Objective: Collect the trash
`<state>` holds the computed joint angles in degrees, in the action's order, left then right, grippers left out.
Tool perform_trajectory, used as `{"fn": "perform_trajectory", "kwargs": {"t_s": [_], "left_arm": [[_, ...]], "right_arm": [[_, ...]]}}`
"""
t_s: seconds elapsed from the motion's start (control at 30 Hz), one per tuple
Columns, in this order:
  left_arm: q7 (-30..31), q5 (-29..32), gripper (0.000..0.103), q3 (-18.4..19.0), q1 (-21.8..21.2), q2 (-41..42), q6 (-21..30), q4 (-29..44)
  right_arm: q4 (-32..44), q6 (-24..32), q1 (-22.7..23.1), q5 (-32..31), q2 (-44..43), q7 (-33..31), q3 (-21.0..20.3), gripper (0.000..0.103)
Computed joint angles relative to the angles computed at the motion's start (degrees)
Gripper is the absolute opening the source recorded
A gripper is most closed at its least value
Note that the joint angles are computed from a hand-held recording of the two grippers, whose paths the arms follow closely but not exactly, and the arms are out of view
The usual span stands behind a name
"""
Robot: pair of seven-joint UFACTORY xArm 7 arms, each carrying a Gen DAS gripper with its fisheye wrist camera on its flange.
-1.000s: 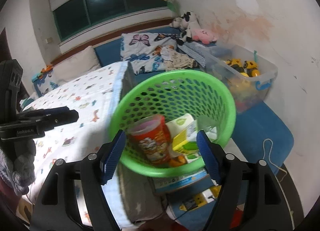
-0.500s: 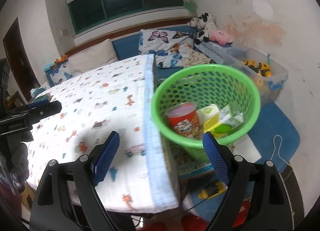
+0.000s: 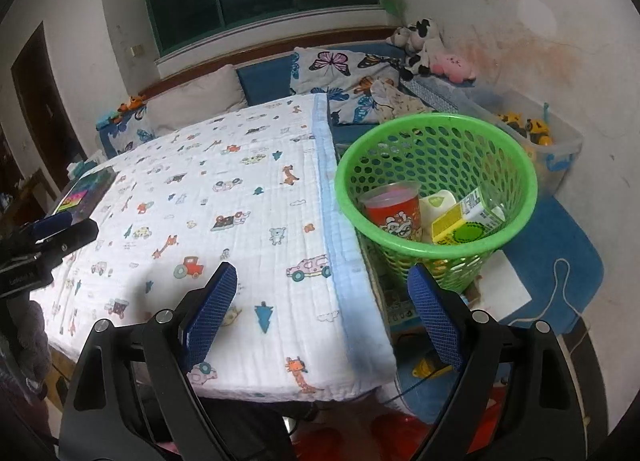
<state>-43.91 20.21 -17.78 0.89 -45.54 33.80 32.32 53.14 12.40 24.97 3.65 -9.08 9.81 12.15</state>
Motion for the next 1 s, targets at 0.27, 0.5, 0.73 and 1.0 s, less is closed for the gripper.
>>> {"fn": "perform_trajectory", "kwargs": {"t_s": [0.27,0.5,0.73,1.0], "left_arm": [[-1.0,0.3,0.094,-1.4,-0.4,-1.8,1.3,-0.8],[-1.5,0.5,0.094,-1.7,-1.0,-2.8,1.8,-1.1],[-2.3,0.7,0.094,-2.1,-1.0,-3.8,2.6,-1.3],[-2.8,1.2,0.094,-2.6,-1.0,-4.7,2.8,-1.5]], "right_arm": [[-1.1,-0.2,0.3,-0.4,-1.4,0.2,0.2,0.089],[-1.5,-0.2,0.4,-0.8,-2.1,0.5,0.4,0.090],[-2.0,-0.4,0.4,-1.2,-2.7,1.0,0.5,0.090],[-2.2,-0.2,0.4,-1.5,-3.1,1.1,0.6,0.090]]}}
